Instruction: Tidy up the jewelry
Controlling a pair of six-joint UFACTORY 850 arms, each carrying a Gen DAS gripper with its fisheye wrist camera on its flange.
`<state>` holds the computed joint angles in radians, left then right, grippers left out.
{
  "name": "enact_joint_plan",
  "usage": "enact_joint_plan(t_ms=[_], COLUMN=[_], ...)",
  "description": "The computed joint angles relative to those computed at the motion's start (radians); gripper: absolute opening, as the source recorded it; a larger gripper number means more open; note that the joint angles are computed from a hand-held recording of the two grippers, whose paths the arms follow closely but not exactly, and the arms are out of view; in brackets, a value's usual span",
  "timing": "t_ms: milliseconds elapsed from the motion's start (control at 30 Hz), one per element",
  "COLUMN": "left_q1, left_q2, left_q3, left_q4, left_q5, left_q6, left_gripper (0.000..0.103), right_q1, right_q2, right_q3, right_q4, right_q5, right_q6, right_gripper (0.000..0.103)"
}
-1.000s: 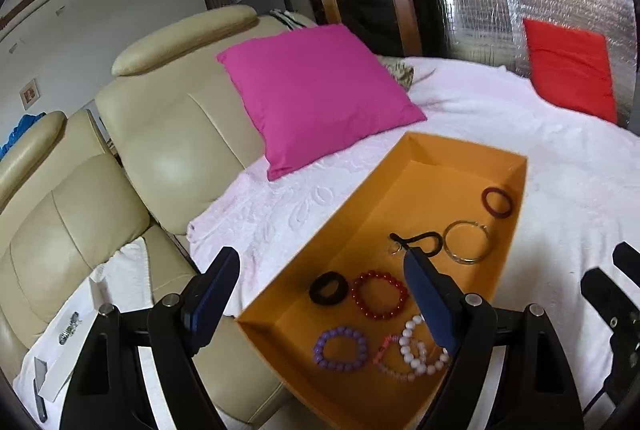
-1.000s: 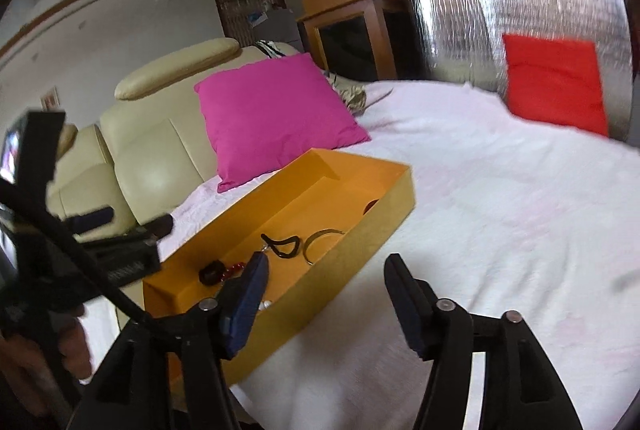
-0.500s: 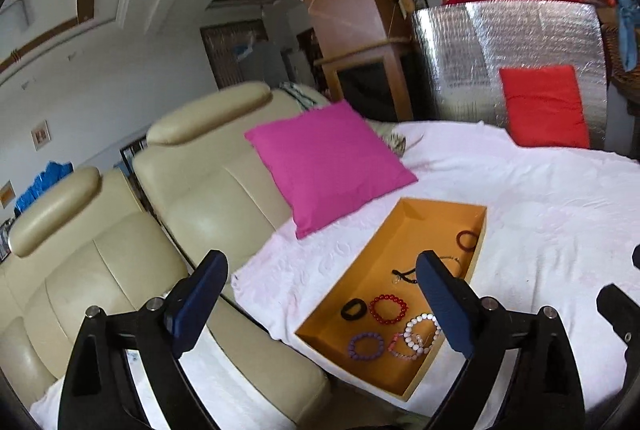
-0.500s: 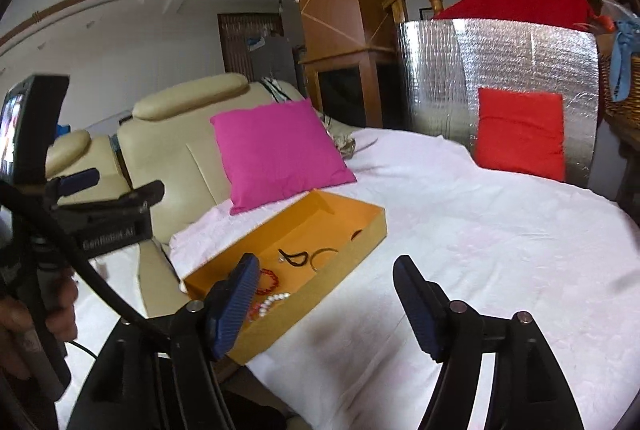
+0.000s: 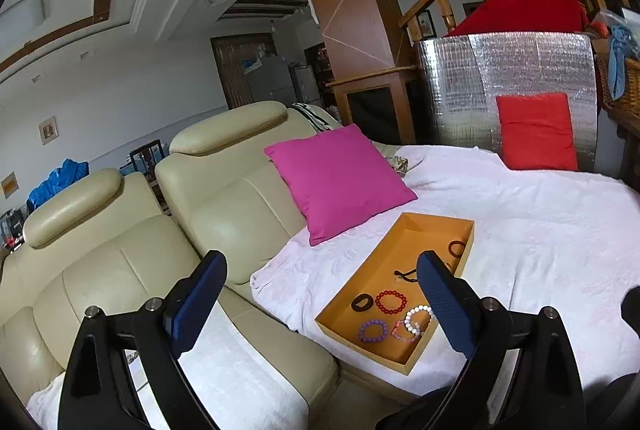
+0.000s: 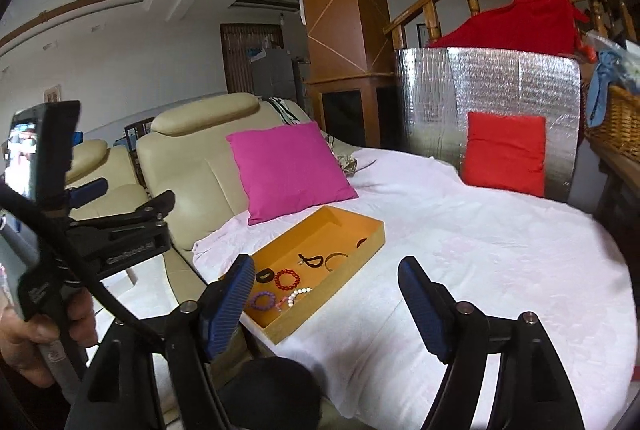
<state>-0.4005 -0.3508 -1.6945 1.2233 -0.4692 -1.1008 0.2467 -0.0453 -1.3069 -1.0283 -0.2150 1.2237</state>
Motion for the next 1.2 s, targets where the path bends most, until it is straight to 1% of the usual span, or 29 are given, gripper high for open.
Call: enact_joint_plan(t_ms=[200,333,500,667,800,900,1000,1067,1133,1200], left_q1=[-0.004,-0.003,0.01,0.033,0.049,0.056,0.059,0.061,0.064,0.062], left_q2=[0.053,0.064,0.061,0.042,0.025,0.013,0.014,0.016,0.016,0.019], left_q3=[0.039,0.048,0.054,0.047,0.038,0.034,0.049,0.058,0.063,0.069], left_q4=[0.017,0.04,0.063,0.012,-0.015,-0.04,-0.016,0.006,-0.009,0.001], left_q5=[-0.009,-0.009,0.014,0.049,0.056,0.057,0.06,0.055,0.058,0.06], left_q6=[-0.055,-0.078,-0.113,-0.052,-0.046,-0.01,-0.007,-0.026,-0.008,0.004], left_gripper=[0.096,0.096,0.096,0.096,0.096,0.096,0.096,0.096,0.096,0.096], right_q1=[0.039,0.044,0.056,0.063,0.077,0.079,0.084,0.089,0.094,0.098], right_q2=[0.064,0.075,0.045,0.004,-0.046,-0.072,-0.082,-0.089,-0.095,-0.094], right_q3=[0.041,0.051,0.012,-0.031,-0.08,-0.102,-0.103,-0.106,-0.112,-0.107], right_q4=[-0.061,-0.076,-0.006,0.025,0.061,0.113,0.104,0.121,0.137,0.109], right_q5=[-0.04,-0.044,-0.087,-0.107,-0.139,-0.145,-0.149,-0.15,-0.156,-0.154], right_q6=[0.032,0.054,0.007,0.009,-0.049,-0.1,-0.088,-0.108,-0.137,-0.117], right_gripper=[0.08,0.08,0.08,0.08,0.08,0.08,0.08,0.08,0.08,0.08])
